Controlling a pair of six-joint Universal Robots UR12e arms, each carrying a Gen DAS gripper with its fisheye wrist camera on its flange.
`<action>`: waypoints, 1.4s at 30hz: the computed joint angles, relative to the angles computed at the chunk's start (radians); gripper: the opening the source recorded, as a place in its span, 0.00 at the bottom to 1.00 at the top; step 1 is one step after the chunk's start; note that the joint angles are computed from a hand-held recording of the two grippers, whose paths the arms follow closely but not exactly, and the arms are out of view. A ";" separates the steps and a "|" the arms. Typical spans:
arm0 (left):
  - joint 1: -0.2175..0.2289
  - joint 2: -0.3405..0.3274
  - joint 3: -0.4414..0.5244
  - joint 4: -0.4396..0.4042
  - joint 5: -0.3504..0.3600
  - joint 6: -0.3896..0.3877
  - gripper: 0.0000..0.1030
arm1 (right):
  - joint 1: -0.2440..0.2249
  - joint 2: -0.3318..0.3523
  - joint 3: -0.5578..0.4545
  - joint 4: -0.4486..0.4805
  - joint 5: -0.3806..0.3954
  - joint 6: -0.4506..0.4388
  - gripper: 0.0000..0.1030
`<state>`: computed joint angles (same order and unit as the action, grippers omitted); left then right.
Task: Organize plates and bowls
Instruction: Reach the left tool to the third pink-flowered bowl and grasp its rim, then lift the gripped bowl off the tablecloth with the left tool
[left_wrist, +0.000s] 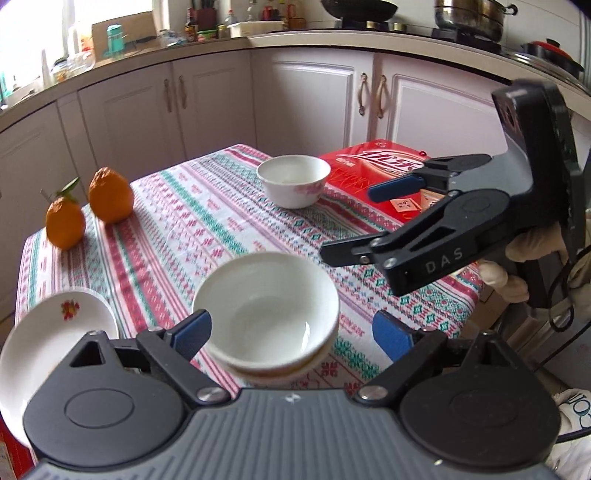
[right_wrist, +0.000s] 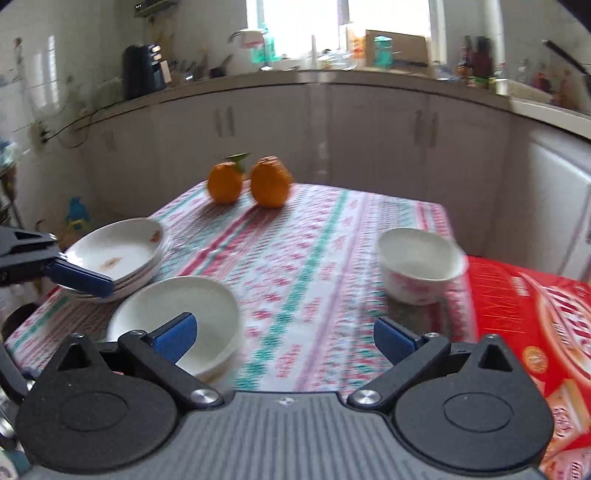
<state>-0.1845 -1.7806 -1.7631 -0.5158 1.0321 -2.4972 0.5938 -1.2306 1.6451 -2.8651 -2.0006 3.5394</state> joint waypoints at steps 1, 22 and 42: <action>-0.002 -0.007 0.013 -0.013 0.000 0.007 0.92 | -0.001 -0.002 0.006 0.004 -0.024 0.007 1.00; -0.098 -0.291 0.431 -0.172 0.036 0.030 0.95 | -0.075 0.018 0.011 0.074 -0.064 -0.031 1.00; -0.161 -0.503 0.721 -0.389 0.015 0.016 0.82 | -0.156 0.065 -0.003 0.012 -0.007 -0.117 0.93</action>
<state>-0.3451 -2.2834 -1.0419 -0.9052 1.0472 -2.4811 0.4380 -1.1659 1.6425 -2.8531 -2.0076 3.4220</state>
